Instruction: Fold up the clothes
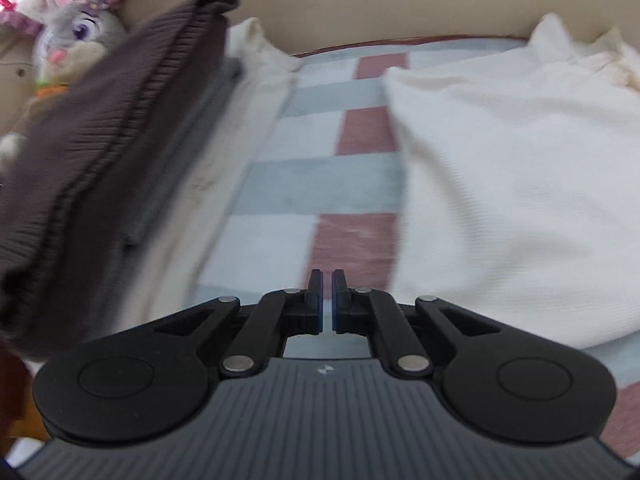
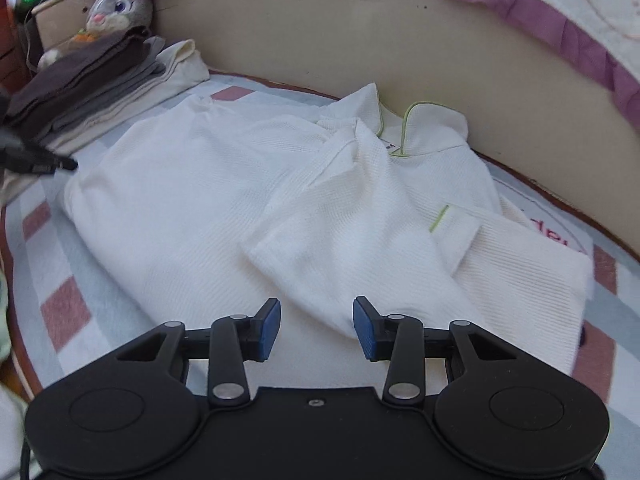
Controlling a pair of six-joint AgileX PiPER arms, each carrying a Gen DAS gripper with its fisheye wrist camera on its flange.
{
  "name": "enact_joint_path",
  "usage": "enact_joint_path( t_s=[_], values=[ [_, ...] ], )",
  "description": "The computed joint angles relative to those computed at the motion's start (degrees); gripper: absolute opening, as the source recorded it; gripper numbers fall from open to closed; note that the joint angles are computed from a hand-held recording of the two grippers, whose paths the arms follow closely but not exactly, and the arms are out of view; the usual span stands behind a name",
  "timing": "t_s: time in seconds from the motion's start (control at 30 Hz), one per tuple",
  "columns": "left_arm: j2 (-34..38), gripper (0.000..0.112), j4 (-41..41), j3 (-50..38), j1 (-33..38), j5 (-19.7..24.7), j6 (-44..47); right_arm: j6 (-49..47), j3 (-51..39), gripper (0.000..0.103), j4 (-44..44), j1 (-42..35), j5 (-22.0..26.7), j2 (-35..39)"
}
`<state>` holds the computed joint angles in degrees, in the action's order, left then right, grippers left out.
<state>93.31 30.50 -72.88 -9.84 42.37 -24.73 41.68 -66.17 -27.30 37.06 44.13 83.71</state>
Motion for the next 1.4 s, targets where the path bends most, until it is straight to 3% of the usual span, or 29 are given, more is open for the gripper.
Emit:
enact_joint_path(
  t_s=[0.07,0.1,0.17,0.23,0.33,0.4,0.47,0.5,0.57,0.6,0.67,0.8,0.87,0.93,0.97,1.03,1.1,1.2,1.3,1.4],
  values=[
    [-1.91,0.006,-5.47,0.58,2.41,-2.68,2.74,-2.45,0.10,0.049,-2.48,2.05,3.95,-0.16],
    [-3.04,0.006,-11.20,1.25,3.85,-5.58,4.31,-3.71,-0.14,0.055,-4.96,4.07,7.21,0.63],
    [-4.73,0.006,-22.66,1.58,5.60,-8.77,8.05,-4.08,0.86,0.055,-13.42,9.35,13.56,2.77],
    [-5.12,0.006,-34.12,2.47,4.86,-10.29,17.85,-0.62,3.58,0.055,-20.38,12.97,16.01,3.36],
    [-3.70,0.012,-48.16,2.62,2.38,-9.68,33.02,3.77,4.64,0.055,-23.94,13.44,16.50,3.19],
    [-2.19,0.012,-54.15,2.04,0.81,-8.79,37.97,5.39,4.68,0.055,-26.59,13.36,17.21,3.43],
    [-1.28,0.012,-55.02,2.02,-1.72,-9.63,38.54,4.69,4.45,0.056,-28.64,12.58,16.31,3.15],
    [-0.84,0.012,-52.63,1.87,-3.61,-10.47,36.06,1.21,5.19,0.058,-28.23,11.40,13.32,3.00],
    [0.19,0.023,-42.44,1.91,-8.01,-13.46,26.17,-8.26,5.79,0.069,-25.68,8.51,7.50,2.89],
    [1.22,0.032,-36.85,1.43,-9.46,-13.91,21.43,-11.88,6.64,0.066,-25.99,7.46,4.71,3.04],
    [3.13,0.032,-27.77,-0.46,-11.77,-12.31,12.91,-15.82,6.62,0.066,-28.91,6.53,2.83,3.85],
    [4.42,0.032,-28.54,-1.96,-11.35,-10.77,12.98,-11.55,2.90,0.070,-29.45,2.70,-0.75,3.69],
    [4.81,0.032,-29.64,-2.27,-10.88,-11.00,14.74,-15.00,1.61,0.066,-25.48,-0.49,-4.05,4.38],
    [4.81,0.032,-28.28,-3.03,-10.83,-11.78,14.71,-24.57,-2.36,0.014,-15.60,-4.52,-4.40,5.35],
    [4.84,0.034,-25.27,-3.89,-11.12,-12.48,12.88,-28.68,-4.99,0.008,-10.80,-6.46,-3.35,5.95],
    [5.80,0.041,-23.26,-7.22,-10.51,-13.13,13.95,-37.20,-11.07,0.008,-0.28,-10.92,-0.43,7.45],
    [8.73,0.043,-28.57,-12.71,-8.73,-13.08,19.89,-40.91,-18.10,0.007,11.18,-17.63,1.55,8.77],
    [18.82,0.043,-39.61,-29.51,-6.37,-4.26,30.10,-38.03,-29.03,0.007,26.36,-30.16,8.24,14.29],
    [29.86,0.043,-38.16,-46.70,-7.20,2.78,30.68,-27.17,-36.23,0.007,32.20,-39.19,14.99,20.74],
    [40.48,0.043,-36.32,-63.88,-8.41,10.83,29.99,-20.29,-32.86,0.007,35.44,-43.68,12.20,21.62]
  ],
)
